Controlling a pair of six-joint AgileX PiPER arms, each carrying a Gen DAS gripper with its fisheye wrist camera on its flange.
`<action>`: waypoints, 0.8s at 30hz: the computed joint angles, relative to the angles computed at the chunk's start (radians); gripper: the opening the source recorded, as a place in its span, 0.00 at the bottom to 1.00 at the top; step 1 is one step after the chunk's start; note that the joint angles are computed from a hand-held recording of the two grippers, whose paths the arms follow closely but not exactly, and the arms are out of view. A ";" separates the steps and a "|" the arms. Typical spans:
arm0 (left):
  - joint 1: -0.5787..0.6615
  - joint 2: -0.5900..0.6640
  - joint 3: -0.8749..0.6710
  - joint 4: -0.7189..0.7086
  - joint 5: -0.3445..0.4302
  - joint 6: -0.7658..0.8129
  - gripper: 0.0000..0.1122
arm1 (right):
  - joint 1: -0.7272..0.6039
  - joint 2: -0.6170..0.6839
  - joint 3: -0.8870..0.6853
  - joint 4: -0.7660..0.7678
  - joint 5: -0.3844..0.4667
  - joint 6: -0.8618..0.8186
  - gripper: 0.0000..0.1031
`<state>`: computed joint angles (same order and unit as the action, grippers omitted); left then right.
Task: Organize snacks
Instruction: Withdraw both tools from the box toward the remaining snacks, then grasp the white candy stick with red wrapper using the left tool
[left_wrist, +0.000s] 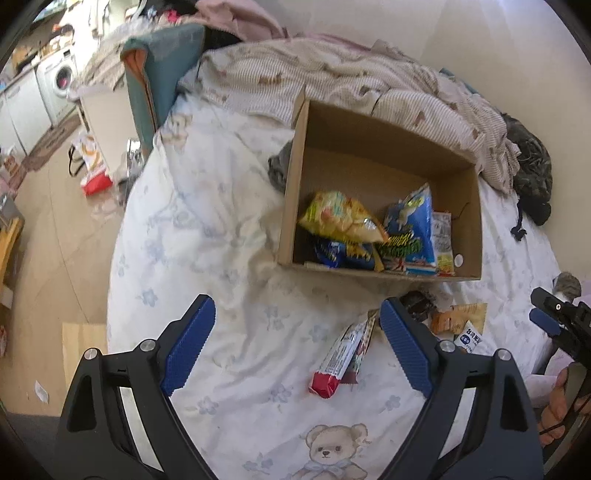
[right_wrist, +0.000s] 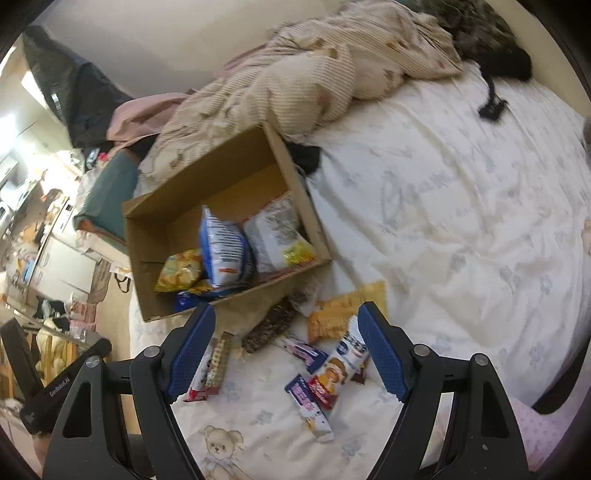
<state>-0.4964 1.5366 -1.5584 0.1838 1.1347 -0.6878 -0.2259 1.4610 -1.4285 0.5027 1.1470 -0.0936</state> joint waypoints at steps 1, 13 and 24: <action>0.011 0.007 0.007 -0.026 -0.001 0.003 0.79 | -0.003 0.010 -0.001 -0.006 0.006 0.014 0.80; 0.005 0.221 -0.024 -0.255 0.026 0.208 0.49 | -0.018 0.086 -0.003 -0.016 0.036 0.084 0.80; -0.031 0.297 -0.016 -0.319 0.006 0.305 0.22 | -0.009 0.113 -0.023 -0.007 0.056 0.084 0.80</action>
<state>-0.5273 1.8332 -1.5749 -0.1353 1.1408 -0.3827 -0.2344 1.5736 -1.4511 0.4957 1.2032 -0.0095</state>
